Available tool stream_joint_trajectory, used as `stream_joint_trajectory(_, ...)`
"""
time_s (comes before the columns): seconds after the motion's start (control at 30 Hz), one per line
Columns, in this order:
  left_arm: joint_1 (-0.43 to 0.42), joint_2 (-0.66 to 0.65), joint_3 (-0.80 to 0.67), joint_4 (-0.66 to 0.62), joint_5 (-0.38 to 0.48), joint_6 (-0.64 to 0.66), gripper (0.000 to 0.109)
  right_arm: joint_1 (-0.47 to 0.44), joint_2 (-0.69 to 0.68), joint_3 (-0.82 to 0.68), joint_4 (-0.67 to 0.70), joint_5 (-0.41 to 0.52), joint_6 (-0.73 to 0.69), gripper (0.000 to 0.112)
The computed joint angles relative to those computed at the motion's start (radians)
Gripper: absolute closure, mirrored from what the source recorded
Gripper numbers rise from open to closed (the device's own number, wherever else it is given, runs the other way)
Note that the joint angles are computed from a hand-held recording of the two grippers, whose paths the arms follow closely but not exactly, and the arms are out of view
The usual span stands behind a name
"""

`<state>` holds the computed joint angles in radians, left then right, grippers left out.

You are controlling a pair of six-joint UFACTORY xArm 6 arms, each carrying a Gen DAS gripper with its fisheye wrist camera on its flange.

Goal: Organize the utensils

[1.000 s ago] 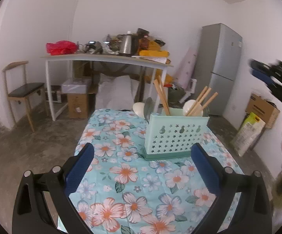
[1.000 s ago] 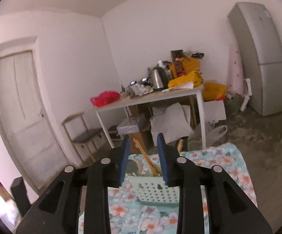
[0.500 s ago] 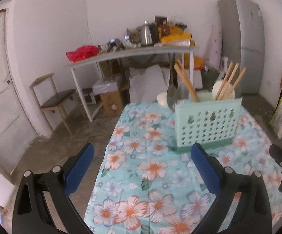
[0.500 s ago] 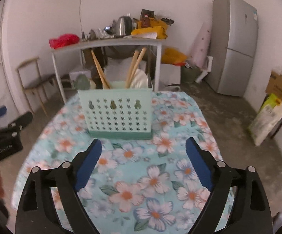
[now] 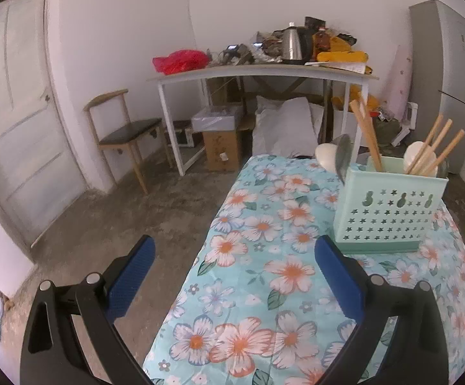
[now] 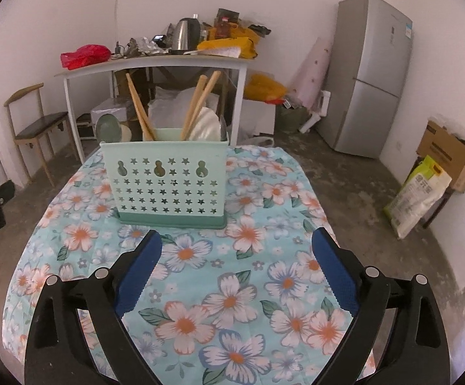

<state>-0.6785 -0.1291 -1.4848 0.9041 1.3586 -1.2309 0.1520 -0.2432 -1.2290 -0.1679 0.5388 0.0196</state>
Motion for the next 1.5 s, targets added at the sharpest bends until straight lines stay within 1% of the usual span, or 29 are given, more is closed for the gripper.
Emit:
stream_joint_trajectory(0.17,0.006,-0.01,0.009,-0.009,0.015,-0.009,0.011,0.001,0.001,0.001,-0.02,-0.005,0.019,0.022)
stream_joint_trajectory(0.5,-0.003,-0.014,0.018,0.006,0.015,-0.006,0.011,0.0,-0.004,0.003,-0.022,-0.008,0.027,0.022)
stream_joint_trajectory(1.5,-0.016,-0.006,-0.002,-0.003,0.028,0.008,0.011,0.003,-0.009,-0.007,-0.022,-0.002,0.027,0.022)
